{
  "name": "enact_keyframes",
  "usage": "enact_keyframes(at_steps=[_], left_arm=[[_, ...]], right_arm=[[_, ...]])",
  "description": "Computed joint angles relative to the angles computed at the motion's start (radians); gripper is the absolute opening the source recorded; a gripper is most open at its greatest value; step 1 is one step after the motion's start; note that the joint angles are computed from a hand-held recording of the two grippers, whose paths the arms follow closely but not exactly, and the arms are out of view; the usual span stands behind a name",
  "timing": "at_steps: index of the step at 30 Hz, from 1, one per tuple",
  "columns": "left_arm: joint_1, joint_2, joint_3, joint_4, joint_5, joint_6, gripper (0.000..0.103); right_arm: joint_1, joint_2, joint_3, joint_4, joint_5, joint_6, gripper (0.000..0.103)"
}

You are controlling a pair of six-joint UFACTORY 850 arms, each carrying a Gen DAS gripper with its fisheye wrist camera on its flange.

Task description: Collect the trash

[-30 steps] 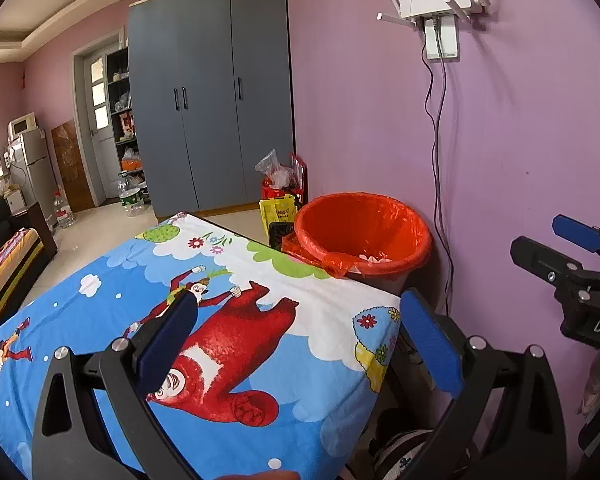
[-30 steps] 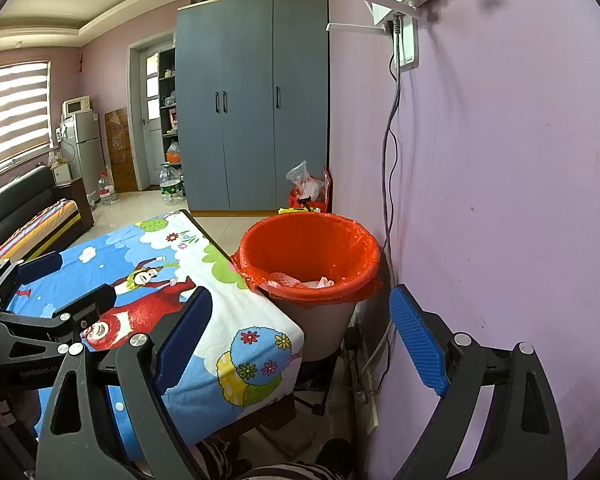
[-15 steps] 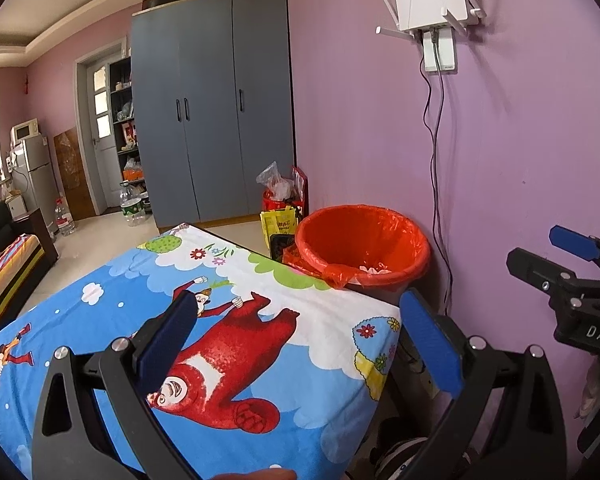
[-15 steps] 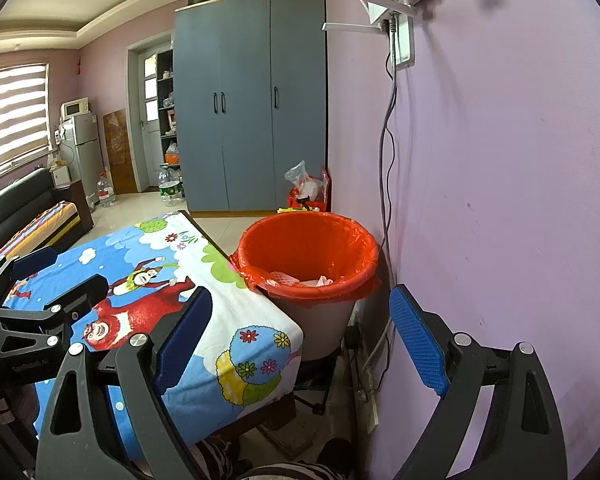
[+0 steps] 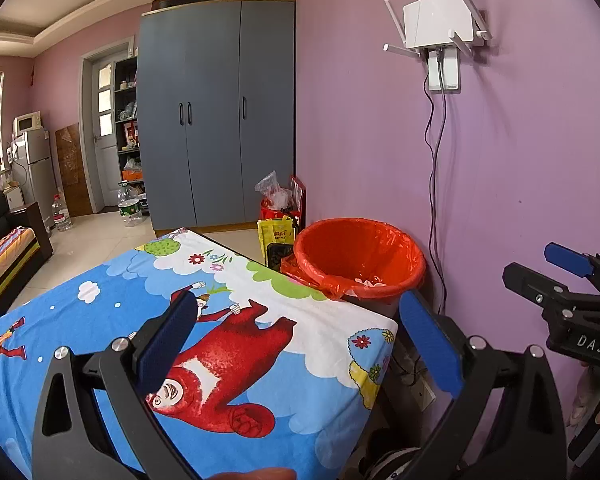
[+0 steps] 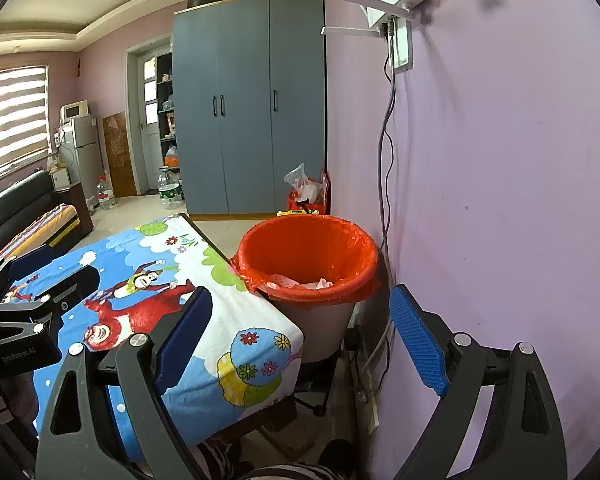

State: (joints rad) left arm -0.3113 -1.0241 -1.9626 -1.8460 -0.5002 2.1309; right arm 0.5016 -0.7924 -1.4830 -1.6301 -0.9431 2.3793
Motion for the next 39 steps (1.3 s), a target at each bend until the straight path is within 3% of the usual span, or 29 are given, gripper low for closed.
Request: enact_keyframes(at_steps=[23,39], left_arm=[[0.01,0.006,0.006,0.005,-0.017,-0.028,0.098],[0.004,0.004,0.009,-0.033,0.023,0.017,0.098]], right_arm=[[0.009,0.002,-0.003,-0.004,-0.016,-0.007,0.085],[0.009,0.002,-0.005,0.003,-0.015,-0.015,0.085]])
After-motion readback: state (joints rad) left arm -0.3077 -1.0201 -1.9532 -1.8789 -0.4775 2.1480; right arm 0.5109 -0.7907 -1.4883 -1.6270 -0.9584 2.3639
